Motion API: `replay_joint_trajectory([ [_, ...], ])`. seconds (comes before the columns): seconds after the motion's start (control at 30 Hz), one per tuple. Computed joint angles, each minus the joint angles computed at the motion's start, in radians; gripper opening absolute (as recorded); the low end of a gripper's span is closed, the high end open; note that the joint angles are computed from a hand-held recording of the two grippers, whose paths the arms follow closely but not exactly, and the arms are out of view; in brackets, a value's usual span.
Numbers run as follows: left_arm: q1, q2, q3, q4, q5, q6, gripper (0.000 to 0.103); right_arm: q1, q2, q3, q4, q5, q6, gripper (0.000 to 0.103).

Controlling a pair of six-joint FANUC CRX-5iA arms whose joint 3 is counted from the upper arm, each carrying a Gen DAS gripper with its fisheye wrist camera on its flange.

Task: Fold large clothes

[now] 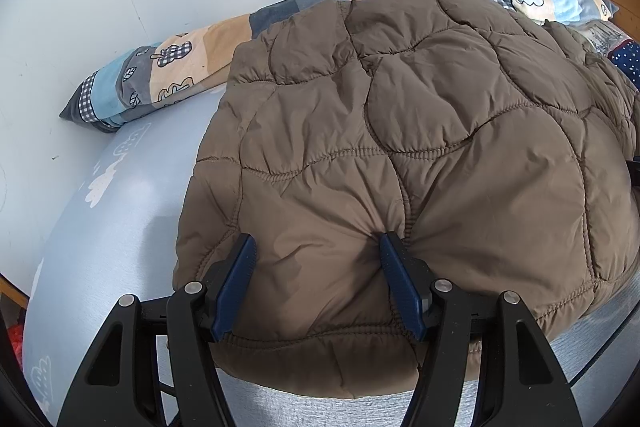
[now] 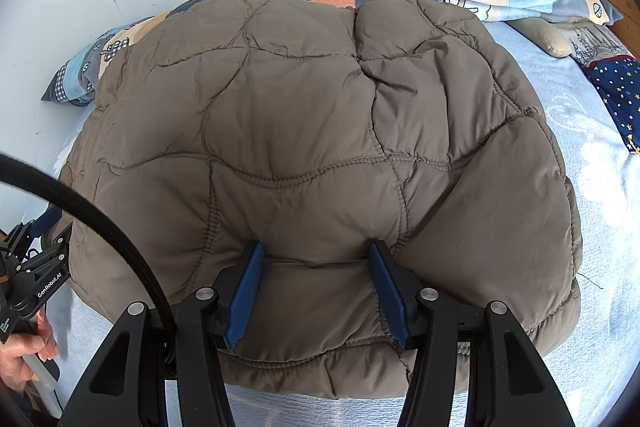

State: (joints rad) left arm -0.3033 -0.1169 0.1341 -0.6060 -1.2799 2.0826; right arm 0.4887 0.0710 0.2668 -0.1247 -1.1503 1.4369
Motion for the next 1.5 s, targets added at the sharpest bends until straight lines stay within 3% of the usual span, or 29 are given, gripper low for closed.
replay_joint_trajectory([
  [0.57, 0.059, 0.005, 0.0, 0.085, 0.014, -0.04, 0.064, 0.005, 0.01, 0.007, 0.007, -0.008, -0.005, 0.059],
  [0.8, 0.104, -0.031, -0.006, 0.146, 0.044, -0.037, 0.064, -0.042, 0.034, 0.076, -0.076, -0.078, 0.013, 0.063],
  [0.93, 0.108, -0.058, 0.0, 0.115, 0.063, 0.005, 0.064, -0.074, 0.04, 0.133, -0.133, -0.131, 0.011, 0.065],
  [1.03, 0.132, -0.071, 0.003, 0.102, 0.062, 0.047, 0.064, -0.117, 0.013, 0.151, -0.174, -0.098, 0.015, 0.065],
  [1.17, 0.21, -0.083, -0.019, 0.159, 0.064, 0.064, 0.064, -0.168, -0.006, 0.138, -0.128, -0.019, -0.051, 0.068],
  [1.3, 0.276, -0.05, -0.033, 0.255, 0.027, 0.012, 0.064, -0.225, 0.06, 0.176, -0.171, -0.091, -0.089, 0.065],
  [1.37, 0.261, -0.047, -0.032, 0.232, 0.022, 0.021, 0.064, -0.24, 0.093, 0.196, -0.209, -0.139, -0.095, 0.063],
  [1.5, 0.211, -0.053, -0.009, 0.166, 0.014, 0.052, 0.064, -0.203, 0.103, 0.207, -0.148, -0.155, -0.094, 0.064],
])
